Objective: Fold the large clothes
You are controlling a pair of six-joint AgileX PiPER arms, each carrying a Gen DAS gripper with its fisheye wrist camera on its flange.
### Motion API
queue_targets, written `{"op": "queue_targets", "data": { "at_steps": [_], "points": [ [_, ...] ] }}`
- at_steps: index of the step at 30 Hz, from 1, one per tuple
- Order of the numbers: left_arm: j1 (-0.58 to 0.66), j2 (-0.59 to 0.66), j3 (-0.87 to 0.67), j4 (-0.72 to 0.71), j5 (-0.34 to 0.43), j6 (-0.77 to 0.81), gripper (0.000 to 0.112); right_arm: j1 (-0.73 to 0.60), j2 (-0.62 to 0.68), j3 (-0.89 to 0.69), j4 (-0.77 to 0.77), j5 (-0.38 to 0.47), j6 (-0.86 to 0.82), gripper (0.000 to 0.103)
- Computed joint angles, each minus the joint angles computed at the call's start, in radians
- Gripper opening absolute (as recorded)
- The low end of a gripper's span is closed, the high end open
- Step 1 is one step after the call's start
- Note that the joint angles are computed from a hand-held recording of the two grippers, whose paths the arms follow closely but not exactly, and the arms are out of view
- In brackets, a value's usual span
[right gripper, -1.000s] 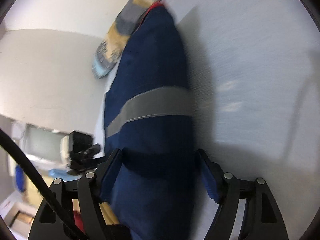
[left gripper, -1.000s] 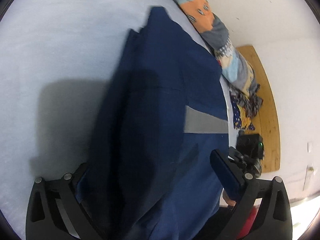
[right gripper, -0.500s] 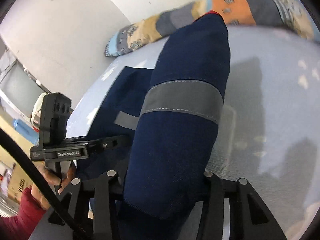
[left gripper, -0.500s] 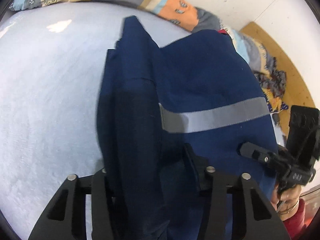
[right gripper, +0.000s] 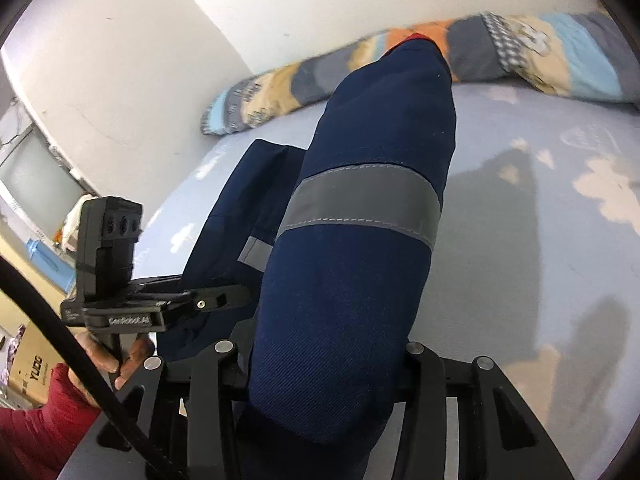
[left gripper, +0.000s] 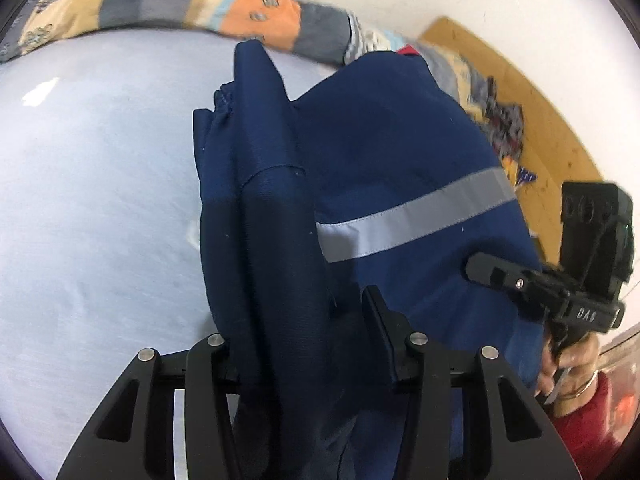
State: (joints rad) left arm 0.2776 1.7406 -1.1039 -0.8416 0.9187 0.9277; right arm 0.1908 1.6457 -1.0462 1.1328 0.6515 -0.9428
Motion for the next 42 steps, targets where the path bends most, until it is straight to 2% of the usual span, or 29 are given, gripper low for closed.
{"op": "queue_targets", "data": {
  "at_steps": [3, 4, 5, 6, 7, 10, 11, 12, 13, 15, 16, 18, 19, 20, 22, 23, 24, 26, 28, 29, 30, 32, 35, 37, 38, 40, 42],
  "points": [
    [-0.091, 0.054, 0.009, 0.097, -0.113, -0.109, 0.046, -0.012, 0.062, -0.034, -0.15, -0.02, 0.133, 0.05],
    [-0.107, 0.05, 0.026, 0.143, -0.159, -0.148, 0.046, -0.015, 0.102, -0.058, -0.217, -0.024, 0.229, 0.057],
    [-0.115, 0.058, 0.02, 0.173, -0.173, -0.181, 0.046, -0.02, 0.134, -0.087, -0.276, -0.013, 0.32, 0.061],
    [-0.106, 0.067, 0.008, 0.169, -0.155, -0.186, 0.047, -0.027, 0.156, -0.113, -0.33, 0.008, 0.406, 0.069],
    [-0.091, 0.073, -0.006, 0.154, -0.13, -0.194, 0.048, -0.043, 0.171, -0.13, -0.366, 0.033, 0.488, 0.072],
    [-0.053, 0.038, 0.002, 0.147, -0.124, -0.187, 0.052, -0.088, 0.159, -0.142, -0.391, 0.074, 0.586, 0.072],
    [-0.046, 0.013, 0.02, 0.159, -0.144, -0.193, 0.055, -0.085, 0.13, -0.137, -0.458, 0.058, 0.659, 0.072],
    [-0.048, -0.022, 0.038, 0.184, -0.19, -0.21, 0.057, -0.068, 0.078, -0.11, -0.558, 0.004, 0.739, 0.072],
    [-0.049, -0.051, 0.05, 0.209, -0.228, -0.218, 0.057, -0.048, 0.016, -0.071, -0.658, -0.06, 0.788, 0.072],
    [-0.074, -0.101, 0.06, 0.258, -0.287, -0.264, 0.057, -0.02, -0.091, -0.005, -0.781, -0.13, 0.842, 0.072],
    [-0.063, -0.156, 0.089, 0.244, -0.297, -0.244, 0.057, -0.007, -0.135, 0.014, -0.783, -0.133, 0.832, 0.072],
    [-0.038, -0.208, 0.116, 0.143, -0.263, -0.132, 0.057, 0.0, -0.223, 0.065, -0.666, -0.117, 0.728, 0.061],
    [-0.025, -0.225, 0.128, 0.1, -0.238, -0.075, 0.057, -0.006, -0.252, 0.096, -0.587, -0.102, 0.663, 0.045],
    [-0.02, -0.249, 0.154, 0.063, -0.221, -0.023, 0.057, -0.003, -0.265, 0.118, -0.548, -0.1, 0.627, 0.035],
    [-0.027, -0.314, 0.232, 0.005, -0.18, 0.088, 0.056, 0.038, -0.294, 0.173, -0.539, -0.123, 0.62, 0.03],
    [-0.057, -0.342, 0.269, 0.002, -0.185, 0.11, 0.056, 0.063, -0.302, 0.194, -0.566, -0.131, 0.644, 0.028],
    [-0.078, -0.369, 0.318, 0.013, -0.194, 0.137, 0.056, 0.083, -0.312, 0.224, -0.56, -0.137, 0.643, 0.028],
    [-0.121, -0.374, 0.367, 0.075, -0.219, 0.125, 0.047, 0.132, -0.325, 0.289, -0.558, -0.167, 0.658, 0.028],
    [-0.149, -0.34, 0.413, 0.191, -0.3, 0.05, 0.044, 0.164, -0.283, 0.316, -0.575, -0.177, 0.692, 0.028],
    [-0.143, -0.313, 0.421, 0.236, -0.324, 0.024, 0.041, 0.157, -0.271, 0.355, -0.528, -0.165, 0.655, 0.028],
    [-0.122, -0.27, 0.418, 0.244, -0.326, 0.038, 0.036, 0.153, -0.231, 0.357, -0.499, -0.16, 0.64, 0.026],
    [-0.114, -0.252, 0.408, 0.235, -0.317, 0.048, 0.034, 0.133, -0.175, 0.355, -0.423, -0.164, 0.594, 0.025],
    [-0.07, -0.271, 0.403, 0.189, -0.261, 0.102, 0.034, 0.11, -0.175, 0.326, -0.428, -0.124, 0.599, 0.025],
    [-0.013, -0.311, 0.409, 0.131, -0.197, 0.188, 0.041, 0.073, -0.222, 0.324, -0.36, -0.101, 0.525, 0.025],
    [0.007, -0.322, 0.397, 0.094, -0.172, 0.22, 0.045, 0.067, -0.246, 0.308, -0.378, -0.105, 0.539, 0.027],
    [0.002, -0.32, 0.362, 0.049, -0.195, 0.221, 0.058, 0.082, -0.256, 0.239, -0.522, -0.146, 0.669, 0.027],
    [-0.03, -0.29, 0.298, 0.044, -0.256, 0.145, 0.062, 0.077, -0.203, 0.144, -0.59, -0.166, 0.731, 0.027]
  ]
}}
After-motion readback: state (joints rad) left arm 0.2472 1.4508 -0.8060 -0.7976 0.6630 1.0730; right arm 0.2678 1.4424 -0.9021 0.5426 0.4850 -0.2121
